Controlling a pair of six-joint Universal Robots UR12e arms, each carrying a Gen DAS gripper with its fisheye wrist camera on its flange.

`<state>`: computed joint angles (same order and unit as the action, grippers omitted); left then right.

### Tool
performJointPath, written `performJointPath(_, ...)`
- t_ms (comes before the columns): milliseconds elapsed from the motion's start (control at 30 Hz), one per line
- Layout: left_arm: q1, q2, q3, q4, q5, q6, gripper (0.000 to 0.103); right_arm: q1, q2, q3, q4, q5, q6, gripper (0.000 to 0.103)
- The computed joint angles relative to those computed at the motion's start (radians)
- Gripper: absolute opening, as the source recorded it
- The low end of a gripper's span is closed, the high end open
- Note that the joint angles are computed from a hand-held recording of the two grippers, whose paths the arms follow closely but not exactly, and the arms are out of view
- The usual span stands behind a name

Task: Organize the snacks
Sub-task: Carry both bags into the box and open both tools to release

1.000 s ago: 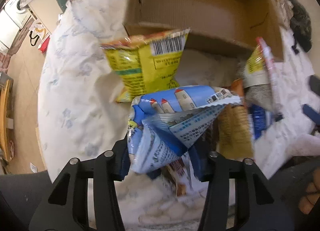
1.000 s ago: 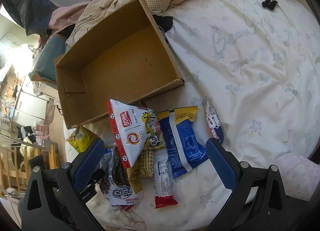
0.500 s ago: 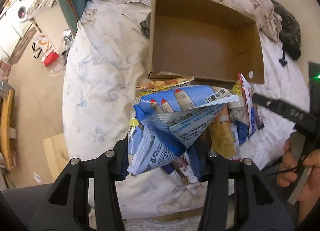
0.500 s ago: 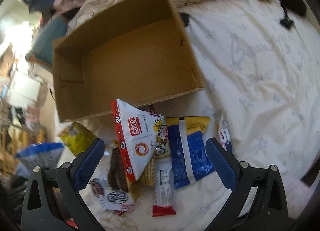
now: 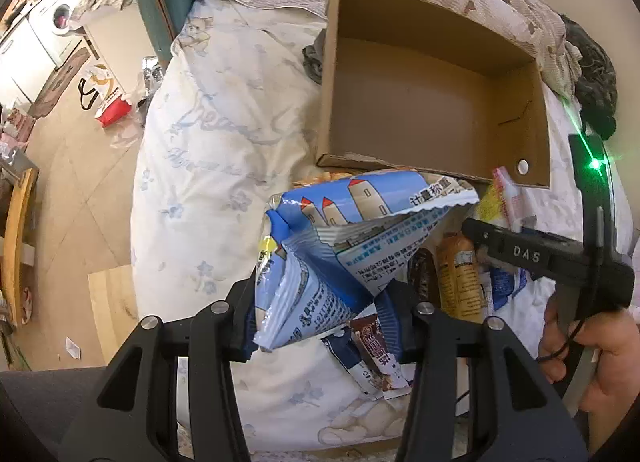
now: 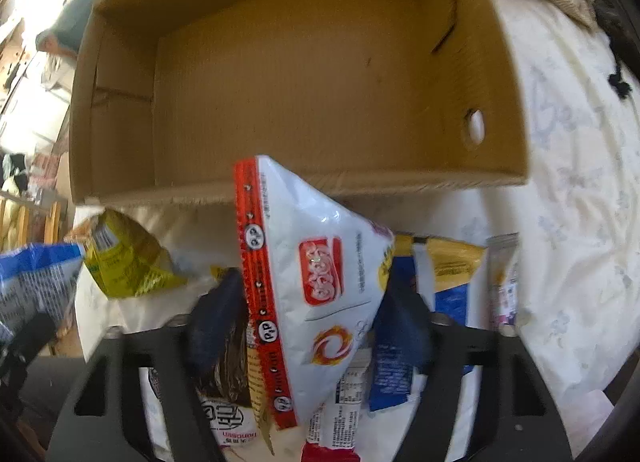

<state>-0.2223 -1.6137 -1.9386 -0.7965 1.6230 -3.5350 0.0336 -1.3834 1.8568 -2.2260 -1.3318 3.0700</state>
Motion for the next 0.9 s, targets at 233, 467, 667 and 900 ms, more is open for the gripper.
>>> performJointPath(233, 0.003, -0.003, 0.000, 0.002, -0.006, -0.017, 0.044, -0.026, -0.048, 0.045, -0.033, 0.056, 0.022, 0.045)
performJointPath(467, 0.006, 0.006, -0.012, 0.017, -0.008, -0.027, 0.044, -0.087, -0.116, 0.077, -0.026, 0.189, -0.017, 0.044)
performJointPath(667, -0.003, 0.018, -0.024, 0.058, 0.022, -0.033, 0.044, -0.138, -0.181, 0.145, -0.123, 0.353, -0.007, 0.042)
performJointPath(900, -0.004, 0.035, -0.020, 0.117, 0.030, -0.020, 0.044, -0.157, -0.201, 0.169, -0.271, 0.402, 0.060, 0.041)
